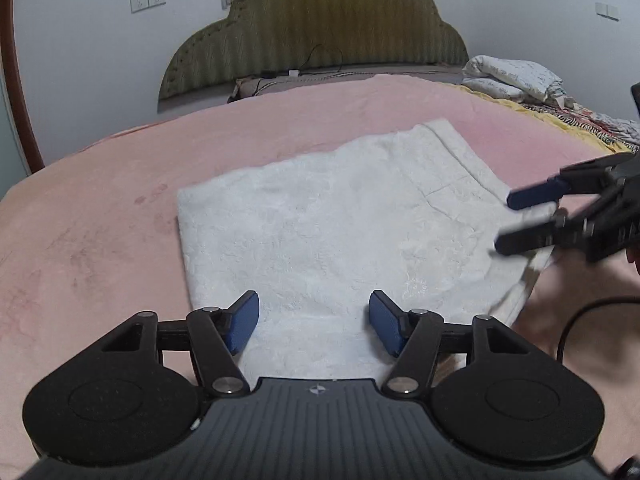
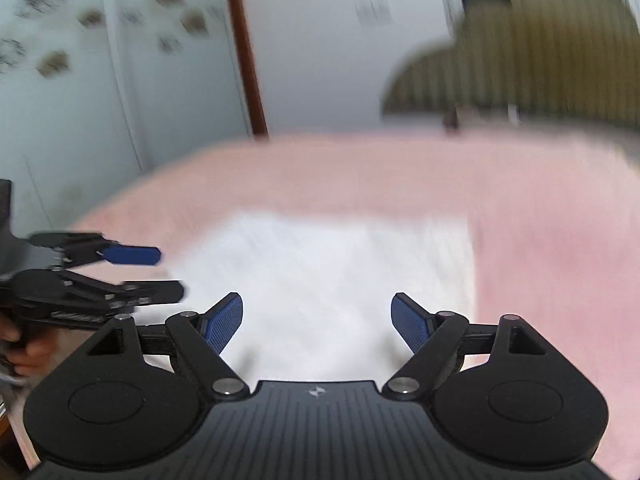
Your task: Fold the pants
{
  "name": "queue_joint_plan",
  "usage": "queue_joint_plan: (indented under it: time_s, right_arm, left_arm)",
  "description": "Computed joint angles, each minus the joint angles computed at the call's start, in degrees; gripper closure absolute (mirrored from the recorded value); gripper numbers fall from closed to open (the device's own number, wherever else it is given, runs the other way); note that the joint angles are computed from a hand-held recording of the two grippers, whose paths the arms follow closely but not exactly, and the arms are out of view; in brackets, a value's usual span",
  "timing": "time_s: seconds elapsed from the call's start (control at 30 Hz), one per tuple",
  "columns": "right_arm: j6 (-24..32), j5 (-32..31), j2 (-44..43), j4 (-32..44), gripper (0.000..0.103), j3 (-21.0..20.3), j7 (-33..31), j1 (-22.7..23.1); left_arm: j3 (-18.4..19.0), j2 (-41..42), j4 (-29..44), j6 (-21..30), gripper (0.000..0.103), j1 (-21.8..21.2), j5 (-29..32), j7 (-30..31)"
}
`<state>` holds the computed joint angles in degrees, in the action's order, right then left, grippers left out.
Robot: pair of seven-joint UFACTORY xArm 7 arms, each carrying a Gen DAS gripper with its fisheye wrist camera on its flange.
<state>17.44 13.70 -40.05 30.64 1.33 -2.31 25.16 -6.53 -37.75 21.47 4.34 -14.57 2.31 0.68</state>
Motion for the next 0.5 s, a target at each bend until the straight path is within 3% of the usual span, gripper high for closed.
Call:
queue_joint_plan:
  time_s: [0.07, 0.13, 0.2, 0.23, 0.33, 0.4, 0.43, 0.5]
  right_arm:
    - [-1.25, -1.56, -1.82, -2.77, 0.021, 2.35, -2.46, -1.31]
    - [0.57, -3.83, -4.03, -2.63, 0.022, 0.77, -0.66, -0.36]
    - [-3.75, -1.25, -3.2, -2.19, 0.022, 0.07, -0.69, 0.16]
    - [-6.68, -0.22, -2.69, -2.97, 0.022, -0.6, -0.37, 1.42]
    - [-6.87, -0.12, 0.84, -1.15, 0.022, -1.86, -0.14, 2.74]
    - [-5.13, -3.87, 2.88, -1.11, 0.022, 0.1, 0.96, 0.62]
    - [-7.26, -4.36, 3.78, -1.91, 0.022, 2.97, 0.29, -1.67]
    - [-12.16, -4.51, 2.3, -5.17, 0.021, 3.69, 2.16, -1.85]
  left_arm:
    - [-0.77, -0.89, -0.26, -0.4, 0.037, 0.75, 1.56, 1.37]
    - [-1.86, -0.55, 0.72, -2.38, 0.037, 2.4, 1.96, 0.85]
    - [-3.58, 0.41, 1.98, -4.84, 0.034, 4.51, 1.38, -1.52]
    - [-4.28, 1.29, 3.23, -4.72, 0.033, 5.35, 1.04, -2.78]
    - [-3.99, 4.77, 6.32, -1.77, 0.032, 4.8, 0.74, -4.34]
    - [-8.24, 6.53, 7.85, 2.1, 0.032, 8.57, 2.09, -7.8]
    - [-10.34, 6.88, 7.71, 2.74, 0.031, 10.6, 3.26, -10.04]
    - [-15.38, 5.91, 6.12, 0.22, 0.026, 15.61, 6.17, -15.59]
